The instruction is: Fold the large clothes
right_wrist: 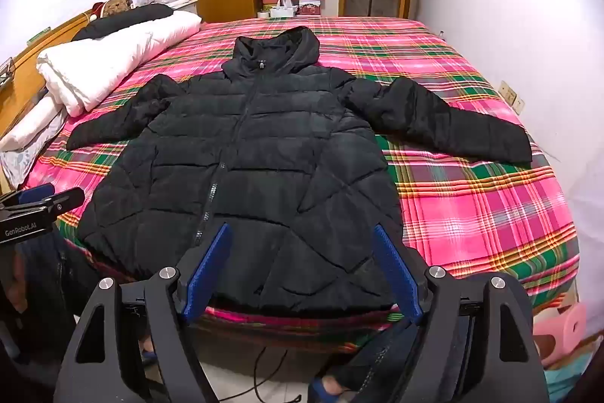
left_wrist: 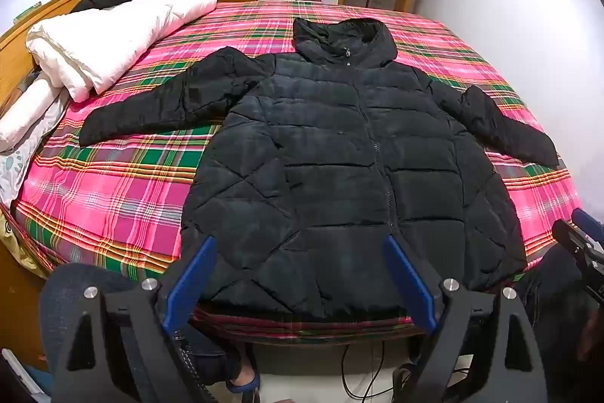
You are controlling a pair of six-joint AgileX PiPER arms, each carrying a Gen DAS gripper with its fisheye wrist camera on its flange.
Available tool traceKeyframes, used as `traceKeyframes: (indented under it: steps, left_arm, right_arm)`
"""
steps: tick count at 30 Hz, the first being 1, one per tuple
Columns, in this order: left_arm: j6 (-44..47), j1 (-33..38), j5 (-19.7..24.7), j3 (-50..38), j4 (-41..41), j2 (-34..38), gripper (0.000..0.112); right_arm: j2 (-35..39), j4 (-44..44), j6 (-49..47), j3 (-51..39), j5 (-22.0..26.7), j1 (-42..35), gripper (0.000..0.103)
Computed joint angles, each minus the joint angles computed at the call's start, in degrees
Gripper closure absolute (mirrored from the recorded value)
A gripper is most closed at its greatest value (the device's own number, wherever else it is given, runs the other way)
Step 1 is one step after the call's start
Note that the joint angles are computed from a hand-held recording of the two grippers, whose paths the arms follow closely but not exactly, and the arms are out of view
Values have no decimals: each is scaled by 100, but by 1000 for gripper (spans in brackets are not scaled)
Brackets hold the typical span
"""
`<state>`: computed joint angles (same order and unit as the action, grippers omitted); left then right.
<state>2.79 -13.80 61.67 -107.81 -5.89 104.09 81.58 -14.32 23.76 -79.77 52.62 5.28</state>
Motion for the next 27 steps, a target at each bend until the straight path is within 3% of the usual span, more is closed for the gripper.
traceKeyframes:
  steps: [27]
  left_arm:
    - [89,20,-137,307,-2,-135,21]
  right_arm:
    - [31,-88,115,11,-19,92,26]
